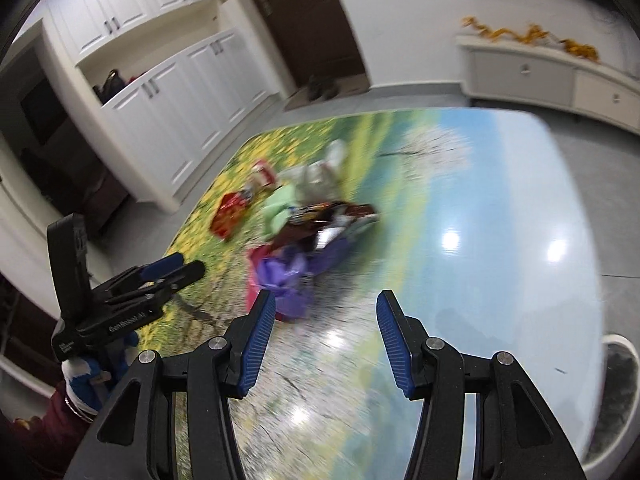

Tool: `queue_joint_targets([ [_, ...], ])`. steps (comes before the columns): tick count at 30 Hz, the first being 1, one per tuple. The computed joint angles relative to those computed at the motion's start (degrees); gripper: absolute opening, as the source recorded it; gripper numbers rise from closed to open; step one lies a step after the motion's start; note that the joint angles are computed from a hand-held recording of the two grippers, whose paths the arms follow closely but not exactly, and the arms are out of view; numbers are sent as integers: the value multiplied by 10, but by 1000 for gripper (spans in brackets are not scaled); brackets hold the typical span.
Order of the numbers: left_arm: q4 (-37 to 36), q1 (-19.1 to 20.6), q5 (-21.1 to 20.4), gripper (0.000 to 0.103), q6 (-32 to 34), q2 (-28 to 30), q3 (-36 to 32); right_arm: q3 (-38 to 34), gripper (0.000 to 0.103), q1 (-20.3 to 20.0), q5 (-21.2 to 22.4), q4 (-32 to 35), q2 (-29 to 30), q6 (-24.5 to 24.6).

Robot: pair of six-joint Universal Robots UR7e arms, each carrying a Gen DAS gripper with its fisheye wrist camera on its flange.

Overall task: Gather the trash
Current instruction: 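Move both open grippers back to the trash pile on the table, then grasp the pink box with the left gripper while the right grasps a purple bag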

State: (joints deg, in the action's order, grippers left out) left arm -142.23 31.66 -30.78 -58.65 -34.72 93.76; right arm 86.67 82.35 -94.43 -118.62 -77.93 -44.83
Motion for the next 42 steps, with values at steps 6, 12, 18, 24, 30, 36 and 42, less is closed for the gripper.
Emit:
queue_joint_targets([
  [6,-73,12,-25,62,40,8,1,-12,52,7,8,24,44,18],
  [12,-104,16,-41,62,66,18,-10,-37,41,-5,34,75,74,35],
  [18,-129,21,-72,62,99,37,-32,-34,34,-19,55,84,68,18],
  [24,-122,34,-110,62,116,72,-80,-35,34,-38,60,91,50,9],
  [30,-104,42,-122,62,117,102,-124,-38,34,-54,58,114,30,-7],
  [36,-64,46,-121,61,118,129,-178,-39,34,-71,66,144,10,-28],
  [42,-39,46,-125,43,126,150,-217,-46,34,-83,71,180,-1,-45],
])
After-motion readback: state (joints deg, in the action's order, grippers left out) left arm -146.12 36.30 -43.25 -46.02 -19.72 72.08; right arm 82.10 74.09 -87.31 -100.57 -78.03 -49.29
